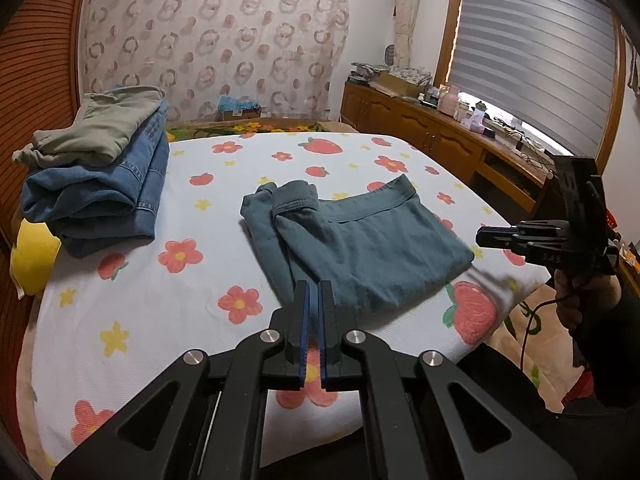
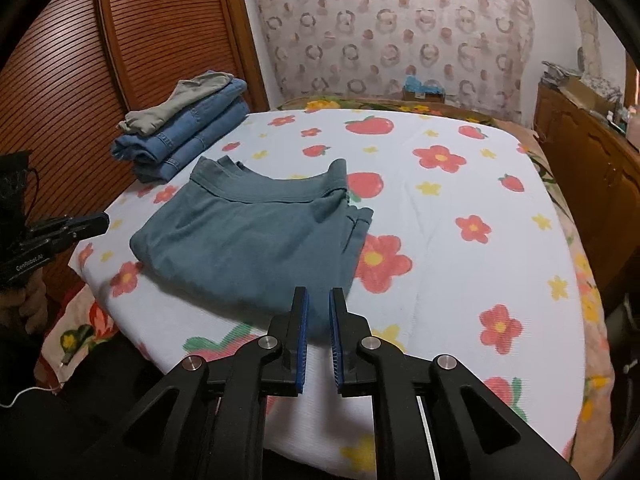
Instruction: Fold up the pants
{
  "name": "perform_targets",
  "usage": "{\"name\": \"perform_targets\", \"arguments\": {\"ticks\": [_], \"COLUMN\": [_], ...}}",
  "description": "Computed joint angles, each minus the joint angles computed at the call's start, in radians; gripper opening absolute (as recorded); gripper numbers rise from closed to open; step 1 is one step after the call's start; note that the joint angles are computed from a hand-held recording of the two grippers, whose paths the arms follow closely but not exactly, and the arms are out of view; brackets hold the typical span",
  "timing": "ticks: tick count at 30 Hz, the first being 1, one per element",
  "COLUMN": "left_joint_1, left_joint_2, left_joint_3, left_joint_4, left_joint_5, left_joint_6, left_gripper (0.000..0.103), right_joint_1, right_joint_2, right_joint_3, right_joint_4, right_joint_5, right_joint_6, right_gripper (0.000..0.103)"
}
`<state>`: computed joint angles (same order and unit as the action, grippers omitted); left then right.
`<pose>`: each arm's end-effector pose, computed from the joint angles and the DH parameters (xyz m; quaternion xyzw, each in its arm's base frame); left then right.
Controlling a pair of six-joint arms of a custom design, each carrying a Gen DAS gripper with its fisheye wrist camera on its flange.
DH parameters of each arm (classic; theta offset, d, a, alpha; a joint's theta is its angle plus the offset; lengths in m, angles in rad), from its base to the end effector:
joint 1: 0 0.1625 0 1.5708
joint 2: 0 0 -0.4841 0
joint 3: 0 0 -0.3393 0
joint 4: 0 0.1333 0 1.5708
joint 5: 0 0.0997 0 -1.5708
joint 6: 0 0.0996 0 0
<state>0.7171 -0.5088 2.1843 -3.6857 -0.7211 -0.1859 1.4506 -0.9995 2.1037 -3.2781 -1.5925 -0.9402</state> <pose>-0.2442 -0.4891 0.0438 0.2065 0.8695 -0.3721 0.2505 0.0639 -0.5647 0.2412 0.3776 -0.8770 0.2510 0.1591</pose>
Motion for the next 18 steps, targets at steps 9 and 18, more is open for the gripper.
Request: {"name": "perform_targets", "arguments": {"ticks": [9,18], "left_joint_1": [0.004,0.036], "left_joint_2": [0.003,0.009], "left_joint_3": [-0.008,-0.048], "left_joint_4": [0.011,0.091], "left_joint_5": [0.004,0.006], "left_joint_6": [-0.001,-0.043], "left_gripper": [0.005,0.050], "right_joint_1": [0.010,0.056], "right_joint_2": [-0.008,0.071], "right_joint_3": [0.009,-0.075], "right_joint_4": [-0.037,-0.043], "right_joint_5": [-0.002,-0.075], "right_joint_6": [0.004,0.031], "right_gripper": [0.036,0.042]}}
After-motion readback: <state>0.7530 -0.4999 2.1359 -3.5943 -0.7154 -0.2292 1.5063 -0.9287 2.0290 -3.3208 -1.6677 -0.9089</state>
